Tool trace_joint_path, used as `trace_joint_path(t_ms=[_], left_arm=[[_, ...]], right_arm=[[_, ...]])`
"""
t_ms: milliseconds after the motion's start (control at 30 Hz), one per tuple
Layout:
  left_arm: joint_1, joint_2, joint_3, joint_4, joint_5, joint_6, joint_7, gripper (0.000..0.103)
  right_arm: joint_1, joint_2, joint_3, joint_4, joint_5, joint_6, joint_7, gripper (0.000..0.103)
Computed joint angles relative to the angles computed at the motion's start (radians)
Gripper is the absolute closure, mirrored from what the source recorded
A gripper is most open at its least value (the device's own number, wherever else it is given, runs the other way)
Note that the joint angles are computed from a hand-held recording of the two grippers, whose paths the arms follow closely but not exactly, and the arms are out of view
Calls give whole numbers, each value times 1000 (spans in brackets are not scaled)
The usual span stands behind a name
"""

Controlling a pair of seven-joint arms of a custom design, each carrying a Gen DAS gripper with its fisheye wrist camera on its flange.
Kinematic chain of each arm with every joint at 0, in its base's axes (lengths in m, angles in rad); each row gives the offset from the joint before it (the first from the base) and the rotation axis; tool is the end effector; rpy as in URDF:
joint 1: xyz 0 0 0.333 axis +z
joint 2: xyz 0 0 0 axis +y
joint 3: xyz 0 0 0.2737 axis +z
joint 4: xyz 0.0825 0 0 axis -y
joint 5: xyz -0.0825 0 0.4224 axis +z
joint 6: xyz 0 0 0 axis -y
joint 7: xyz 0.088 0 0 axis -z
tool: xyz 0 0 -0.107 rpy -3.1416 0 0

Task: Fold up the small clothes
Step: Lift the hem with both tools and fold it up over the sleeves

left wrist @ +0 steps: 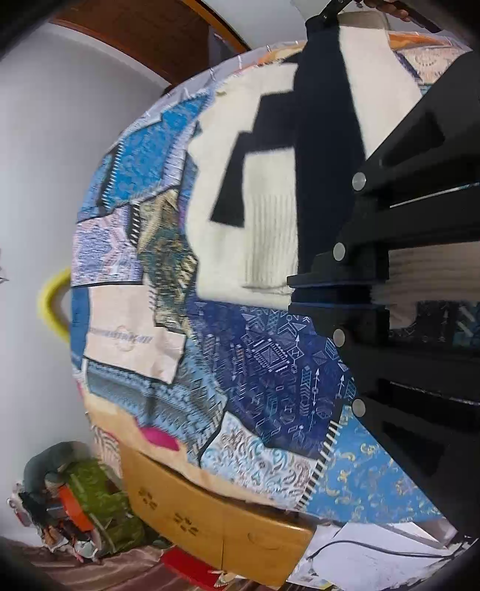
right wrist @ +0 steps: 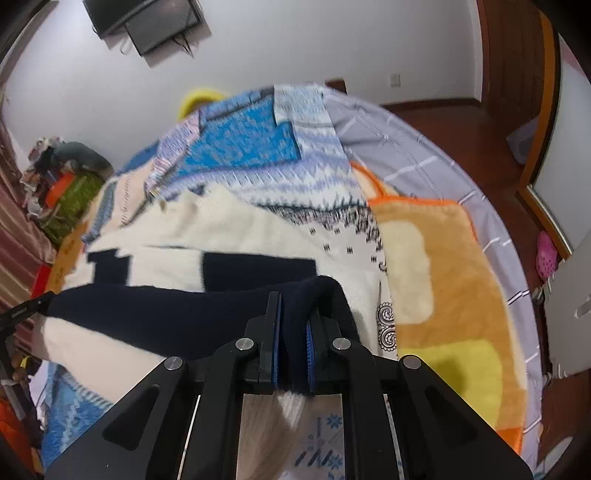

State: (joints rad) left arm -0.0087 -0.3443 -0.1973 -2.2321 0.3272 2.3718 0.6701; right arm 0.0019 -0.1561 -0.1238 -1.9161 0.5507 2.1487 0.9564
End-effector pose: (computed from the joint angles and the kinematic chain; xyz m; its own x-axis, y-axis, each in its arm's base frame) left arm 0.5295 -0.1126 0.5085 0.4611 -0.8826 0.0916 -0.7214 -0.4329 -0.5405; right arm 0.5905 -0.0539 0.5578 0.3379 -0.9033 -0.2642 -0.8250 -0.1492 -0.5450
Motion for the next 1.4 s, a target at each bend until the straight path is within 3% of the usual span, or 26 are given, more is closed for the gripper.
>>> trace_joint_path(t_ms=[233,400,500,567,633,867,1000,1400], left_arm=[[2,42,-15,31,74,-25,24,88],[-5,26,-13,37,102,-68,33,65],[-1,-16,-13,15,109,-73,13,44],[1,-49,-12,-4,106,-73,4,41],[1,-76,-12,-17,95,-78,6,39],[-15,-169,-19,-71,40,-95,51,34],[-32,-199,-27,-95,10,-103,79,34],[-81,-232,-3,-186,-163,-41,132,34]], right_arm=[[-7,36,4,26,-30,-48,-5,90],[-19,28,1,41,-36,-76,3,84],[-24,14,-3,46,-41,-91,-1,80],[-28,-12,-6,30,-48,-82,-3,75],[-29,-36,-9,14,-55,-68,-4,66],[-34,-94,-40,-5,-39,-100,-13,64],[-34,-135,-49,-39,-36,-113,-24,52],[-25,-213,-65,-162,-45,-169,-34,52]])
